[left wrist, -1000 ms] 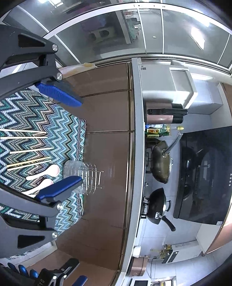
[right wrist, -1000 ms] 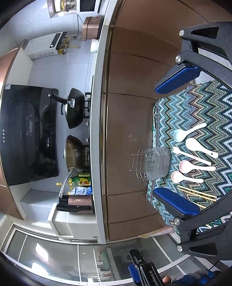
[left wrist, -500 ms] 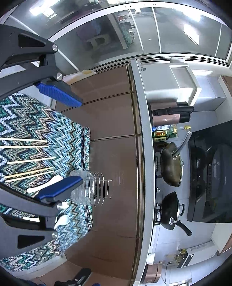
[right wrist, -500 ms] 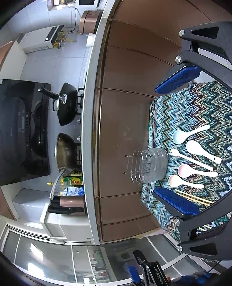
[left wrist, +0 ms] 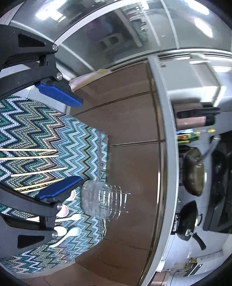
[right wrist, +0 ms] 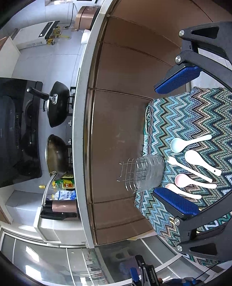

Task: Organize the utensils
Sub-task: 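Grasp a wooden chopstick with the left tool while the right tool grasps a white spoon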

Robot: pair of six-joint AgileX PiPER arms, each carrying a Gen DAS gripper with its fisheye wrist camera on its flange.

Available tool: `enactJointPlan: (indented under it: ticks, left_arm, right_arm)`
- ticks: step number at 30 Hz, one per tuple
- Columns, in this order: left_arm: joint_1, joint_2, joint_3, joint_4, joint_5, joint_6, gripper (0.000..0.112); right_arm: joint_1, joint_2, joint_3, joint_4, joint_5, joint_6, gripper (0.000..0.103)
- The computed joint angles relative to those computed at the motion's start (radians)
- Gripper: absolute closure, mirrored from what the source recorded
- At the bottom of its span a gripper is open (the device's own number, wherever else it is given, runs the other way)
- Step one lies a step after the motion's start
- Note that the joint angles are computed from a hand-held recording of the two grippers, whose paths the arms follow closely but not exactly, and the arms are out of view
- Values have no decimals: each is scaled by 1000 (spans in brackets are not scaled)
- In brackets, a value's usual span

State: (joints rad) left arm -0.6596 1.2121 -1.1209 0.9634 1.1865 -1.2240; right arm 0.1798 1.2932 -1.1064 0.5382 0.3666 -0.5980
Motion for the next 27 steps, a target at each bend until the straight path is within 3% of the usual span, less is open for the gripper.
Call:
enactJointPlan:
  ticks: [3,7,11,14,18,23,25,27]
  left_arm:
    - [151,-4,0,-131,-113,102,34]
    - [365,6,13,-432,-293,358,34]
    - [474,55,16,-708,-370,597,35]
    - [518,107,8,-882,-397,742,41]
    - [545,212,-41,-1009,-389,849,59]
    - [562,368,-133,-1089,-349,927,63]
    - [569,429,-172,-1141,-330,971,74]
    - [589,504,-225,-1206,-292,1012,94]
  right_arm:
    - [-24,52,-39,44,48,-55,12]
    - [-50,135,-102,65,115,-77,24]
    - [-67,213,-165,68,183,-94,35]
    - [-79,282,-218,70,246,-97,43]
    - [-84,356,-267,84,307,-113,52]
    - [-90,466,-380,58,414,-92,66]
    - [-93,509,-424,45,447,-79,70]
    - [-101,552,-472,40,487,-68,72]
